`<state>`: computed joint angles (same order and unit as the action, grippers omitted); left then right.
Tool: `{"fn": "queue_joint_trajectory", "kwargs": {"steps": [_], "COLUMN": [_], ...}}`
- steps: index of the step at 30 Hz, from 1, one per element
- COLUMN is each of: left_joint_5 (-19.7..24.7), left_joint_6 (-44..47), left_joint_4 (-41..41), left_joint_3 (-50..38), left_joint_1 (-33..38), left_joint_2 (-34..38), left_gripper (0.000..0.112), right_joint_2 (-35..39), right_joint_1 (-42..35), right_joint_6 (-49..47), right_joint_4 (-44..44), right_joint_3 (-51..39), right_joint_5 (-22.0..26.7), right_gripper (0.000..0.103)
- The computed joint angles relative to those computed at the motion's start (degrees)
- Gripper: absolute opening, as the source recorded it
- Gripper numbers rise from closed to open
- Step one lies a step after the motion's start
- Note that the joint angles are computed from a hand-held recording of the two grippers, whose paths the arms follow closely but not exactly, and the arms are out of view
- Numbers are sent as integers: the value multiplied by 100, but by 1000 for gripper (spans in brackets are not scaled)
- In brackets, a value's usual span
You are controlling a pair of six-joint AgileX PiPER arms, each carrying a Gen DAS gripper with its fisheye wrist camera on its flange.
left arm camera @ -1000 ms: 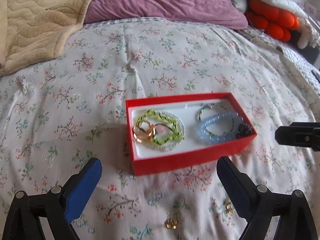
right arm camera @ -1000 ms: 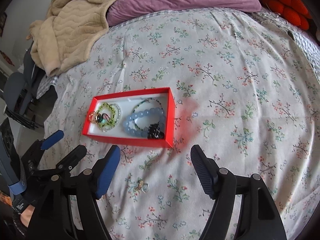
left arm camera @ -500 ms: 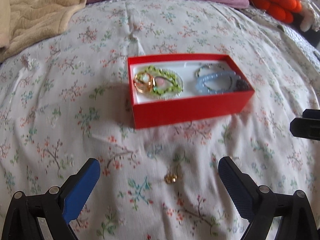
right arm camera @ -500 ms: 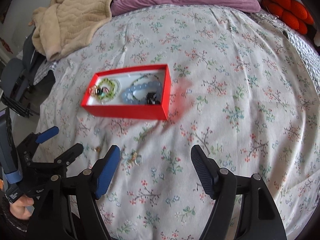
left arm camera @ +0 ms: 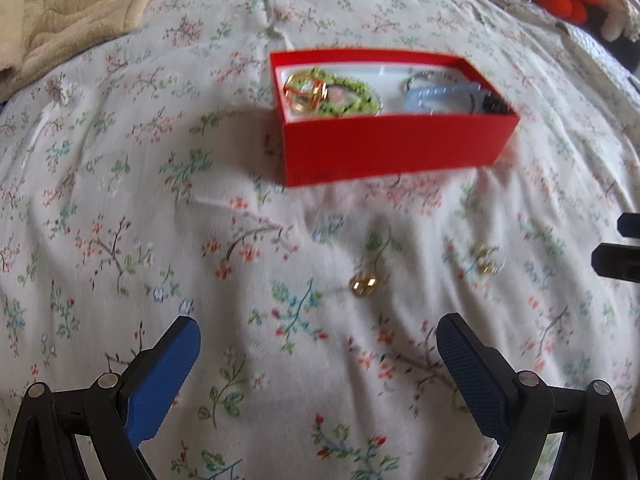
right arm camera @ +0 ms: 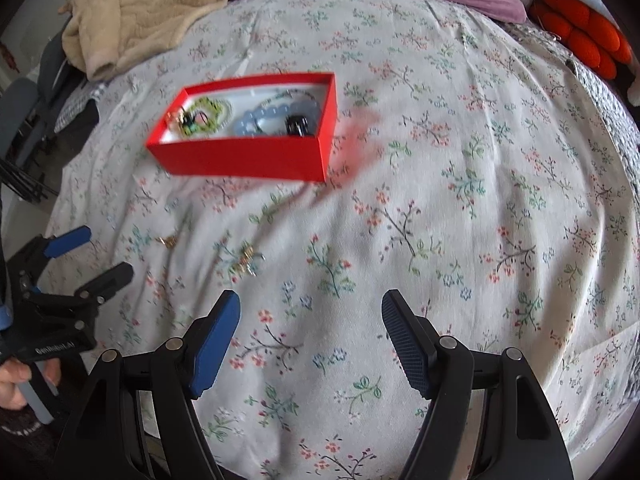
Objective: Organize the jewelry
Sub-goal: 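Withdraw both open tools from the box toward the small gold pieces, then grasp the small gold earring with the left tool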
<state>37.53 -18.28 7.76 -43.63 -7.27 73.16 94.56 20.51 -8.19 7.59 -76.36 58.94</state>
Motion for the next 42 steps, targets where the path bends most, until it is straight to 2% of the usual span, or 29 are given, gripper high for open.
{"fn": "queue_joint_trajectory", "kwargs": {"steps": [10,18,24,26,30,32,35,42], "left_joint_5": [-350,-1046,-1641,-1773,-1955,-2010,-2171,-2597], "left_joint_6": [114,664,2443,3004,4028,4398,4400,3654], "left_joint_4": [98,-353,-2017,-2534,-3483,-3824,-3810,-3072], "left_joint_3": [522,908,1110,1148,1150,1123,1088,1056], "left_joint_1": [62,227,478,523,586,584,515,247], "left_joint_2": [54,19,-105,-71,97,196,348,559], "left_gripper": [98,98,95,86,76,66,53,40], "right_joint_2": [23,-17,-237,-279,-410,-432,-430,-414], "right_joint_1": [-3,-128,-446,-564,-637,-602,-534,47], "right_joint_6": [110,33,-353,-530,-753,-745,-716,-397], "right_joint_4": [-329,-450,-455,-368,-303,-341,-346,-641], "right_joint_3": [533,870,1216,1335,1540,1579,1578,1772], "right_joint_5": [-310,-535,-742,-809,-968,-1000,-1025,-1575], "right_gripper": [76,76,76,76,76,76,76,76]}}
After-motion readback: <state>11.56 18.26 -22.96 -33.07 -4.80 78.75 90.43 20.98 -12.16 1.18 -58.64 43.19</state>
